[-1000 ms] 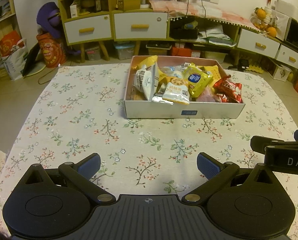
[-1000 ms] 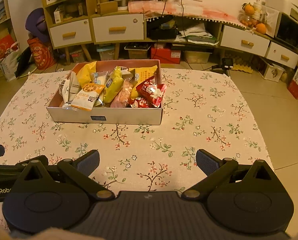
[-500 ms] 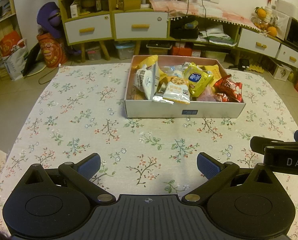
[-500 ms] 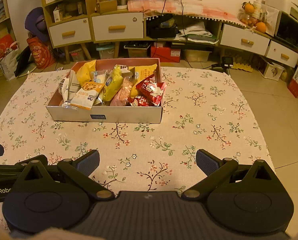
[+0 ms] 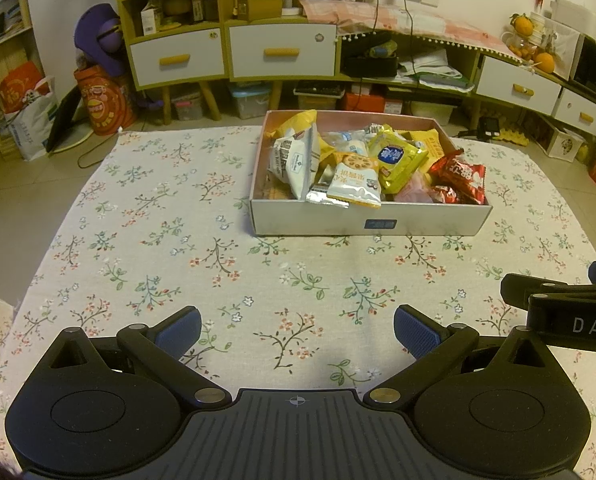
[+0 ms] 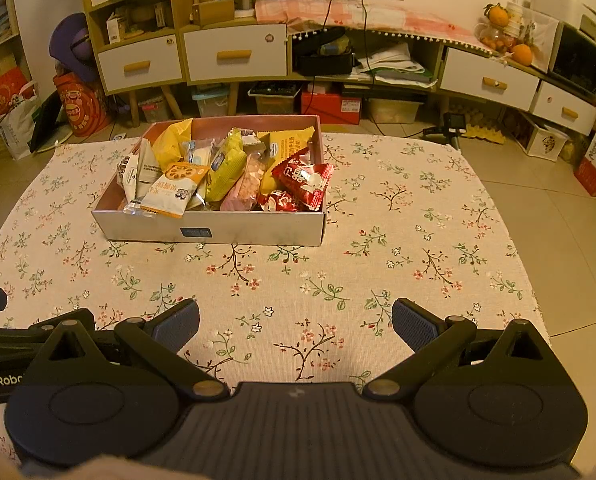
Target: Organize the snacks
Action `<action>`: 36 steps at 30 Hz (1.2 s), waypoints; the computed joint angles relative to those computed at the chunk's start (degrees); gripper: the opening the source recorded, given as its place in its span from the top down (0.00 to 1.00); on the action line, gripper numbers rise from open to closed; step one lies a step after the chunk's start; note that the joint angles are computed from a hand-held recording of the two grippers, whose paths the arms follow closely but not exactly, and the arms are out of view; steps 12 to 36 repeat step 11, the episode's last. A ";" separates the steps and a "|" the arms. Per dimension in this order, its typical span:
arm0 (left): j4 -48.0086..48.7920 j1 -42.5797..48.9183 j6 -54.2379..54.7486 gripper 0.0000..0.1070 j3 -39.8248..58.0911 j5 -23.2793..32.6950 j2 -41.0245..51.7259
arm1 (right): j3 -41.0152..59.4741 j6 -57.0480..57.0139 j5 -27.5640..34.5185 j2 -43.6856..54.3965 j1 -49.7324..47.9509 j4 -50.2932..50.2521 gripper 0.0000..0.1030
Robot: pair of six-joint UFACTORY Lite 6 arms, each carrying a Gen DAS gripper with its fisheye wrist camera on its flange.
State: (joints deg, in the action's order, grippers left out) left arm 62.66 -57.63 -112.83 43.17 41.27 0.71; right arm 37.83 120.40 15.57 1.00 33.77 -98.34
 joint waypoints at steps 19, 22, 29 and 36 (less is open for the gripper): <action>0.73 0.00 -0.35 0.04 -1.36 -0.16 -0.99 | -0.78 2.72 0.37 0.10 0.04 -2.64 0.00; 0.73 0.00 -0.35 0.04 -1.36 -0.16 -0.99 | -0.78 2.72 0.37 0.10 0.04 -2.64 0.00; 0.73 0.00 -0.35 0.04 -1.36 -0.16 -0.99 | -0.78 2.72 0.37 0.10 0.04 -2.64 0.00; 0.73 0.00 -0.35 0.04 -1.36 -0.16 -0.99 | -0.78 2.72 0.37 0.10 0.04 -2.64 0.00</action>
